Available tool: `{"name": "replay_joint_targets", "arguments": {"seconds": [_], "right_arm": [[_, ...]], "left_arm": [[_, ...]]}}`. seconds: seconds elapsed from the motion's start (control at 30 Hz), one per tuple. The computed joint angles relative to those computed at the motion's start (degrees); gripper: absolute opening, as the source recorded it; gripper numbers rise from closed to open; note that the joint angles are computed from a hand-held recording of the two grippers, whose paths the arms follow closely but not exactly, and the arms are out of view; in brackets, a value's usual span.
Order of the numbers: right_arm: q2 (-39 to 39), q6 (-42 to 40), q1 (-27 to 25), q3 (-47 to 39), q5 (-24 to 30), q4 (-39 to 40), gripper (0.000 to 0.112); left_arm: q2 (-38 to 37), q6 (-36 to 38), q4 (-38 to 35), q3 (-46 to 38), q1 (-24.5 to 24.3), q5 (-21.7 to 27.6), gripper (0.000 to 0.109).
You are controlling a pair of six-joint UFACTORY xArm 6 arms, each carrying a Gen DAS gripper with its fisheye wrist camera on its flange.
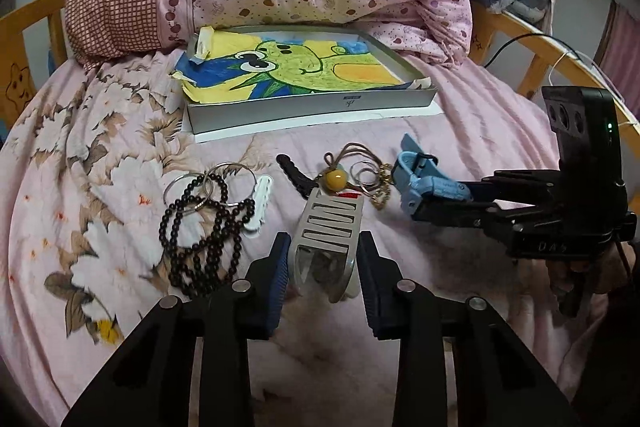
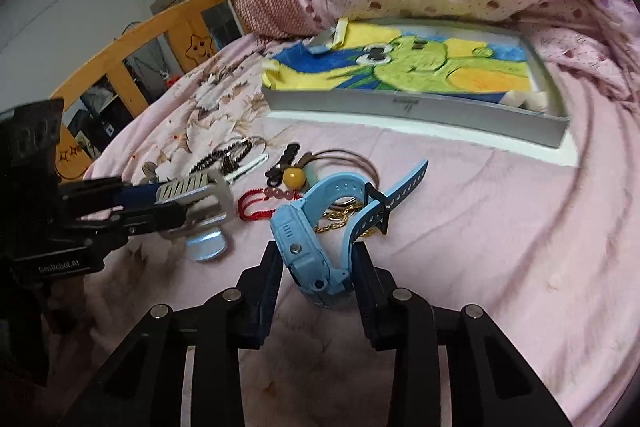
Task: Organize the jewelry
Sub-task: 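Carry the clip into the tray with the left tool while the right tool carries the smartwatch there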
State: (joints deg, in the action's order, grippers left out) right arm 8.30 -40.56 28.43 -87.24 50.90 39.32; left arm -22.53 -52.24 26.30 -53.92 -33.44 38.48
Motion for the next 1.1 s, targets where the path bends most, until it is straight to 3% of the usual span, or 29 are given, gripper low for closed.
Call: {"name": "replay_joint_targets", "arguments": {"seconds": [0.27,0.4,0.57,0.8,1.1], "right_arm": [[-1.9,-2.1,-1.5,0.6,-3.3,6.5,0.031],[-0.6,-3.5,-1.0,-0.6,-9.1,8.3,0.031],[5.2,-3.5,0.3,-6.7,-16.9,6.0,0.031],[18.5,1.8,-1.0,-23.1,-18.0,2.6,0.031],[34.4,15.6,-3.2,-43.8,-11.8,-8.1,0.031]], "left_arm": [[0.4,-3.9,0.8,-2.5,-1.5,-1.0,0.028],[1.3,-3.7,-0.2,-4.4,-0.9,-2.3,0.028],[5.4,-4.5,3.8,-10.3,1.6,-1.1,0.028],[15.4,-7.8,8.2,-20.3,7.2,-0.4,0.028],[27.8,-4.0,1.6,-30.8,12.4,-0.4,0.028]]}}
